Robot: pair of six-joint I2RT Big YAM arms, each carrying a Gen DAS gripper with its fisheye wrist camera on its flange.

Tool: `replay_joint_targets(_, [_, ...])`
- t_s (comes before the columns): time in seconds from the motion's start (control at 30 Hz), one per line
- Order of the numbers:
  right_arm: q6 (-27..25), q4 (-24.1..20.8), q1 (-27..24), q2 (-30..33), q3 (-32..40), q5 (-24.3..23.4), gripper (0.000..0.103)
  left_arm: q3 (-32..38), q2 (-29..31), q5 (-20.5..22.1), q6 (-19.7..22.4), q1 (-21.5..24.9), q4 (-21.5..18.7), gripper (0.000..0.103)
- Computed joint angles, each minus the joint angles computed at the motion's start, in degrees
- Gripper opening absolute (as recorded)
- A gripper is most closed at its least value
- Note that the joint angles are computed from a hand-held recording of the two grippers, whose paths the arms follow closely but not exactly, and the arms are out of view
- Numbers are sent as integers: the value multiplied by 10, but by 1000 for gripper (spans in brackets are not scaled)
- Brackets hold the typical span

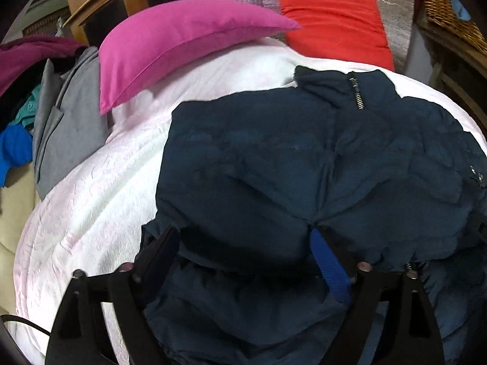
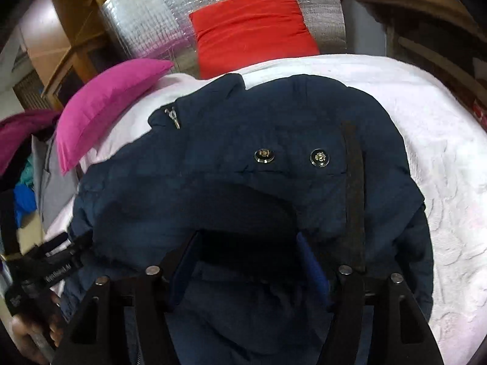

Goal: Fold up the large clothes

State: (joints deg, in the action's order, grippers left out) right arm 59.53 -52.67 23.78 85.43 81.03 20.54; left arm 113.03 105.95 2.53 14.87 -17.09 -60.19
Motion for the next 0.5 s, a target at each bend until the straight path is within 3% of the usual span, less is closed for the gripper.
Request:
replay_joint_targets(0.07, [4, 28, -3, -5, -12, -8, 84, -3, 0, -4, -10, 1, -3, 98])
replay_joint_targets(0.17, [-1, 22, 8, 6, 0, 16, 89, 5, 6, -3, -27, 2, -19, 99])
replay_joint_targets(0.27, [-10, 32, 18, 10, -1, 24, 100, -4, 4, -19, -27, -3, -6, 101])
replay_joint_targets(0.4, [-23, 30, 17, 8, -3, 13, 102, -29, -6, -36, -18, -9, 22, 102])
replay_joint_targets(0.5, [-26, 0, 17, 12, 16, 8, 102, -15, -3, -39, -11, -10, 11, 102])
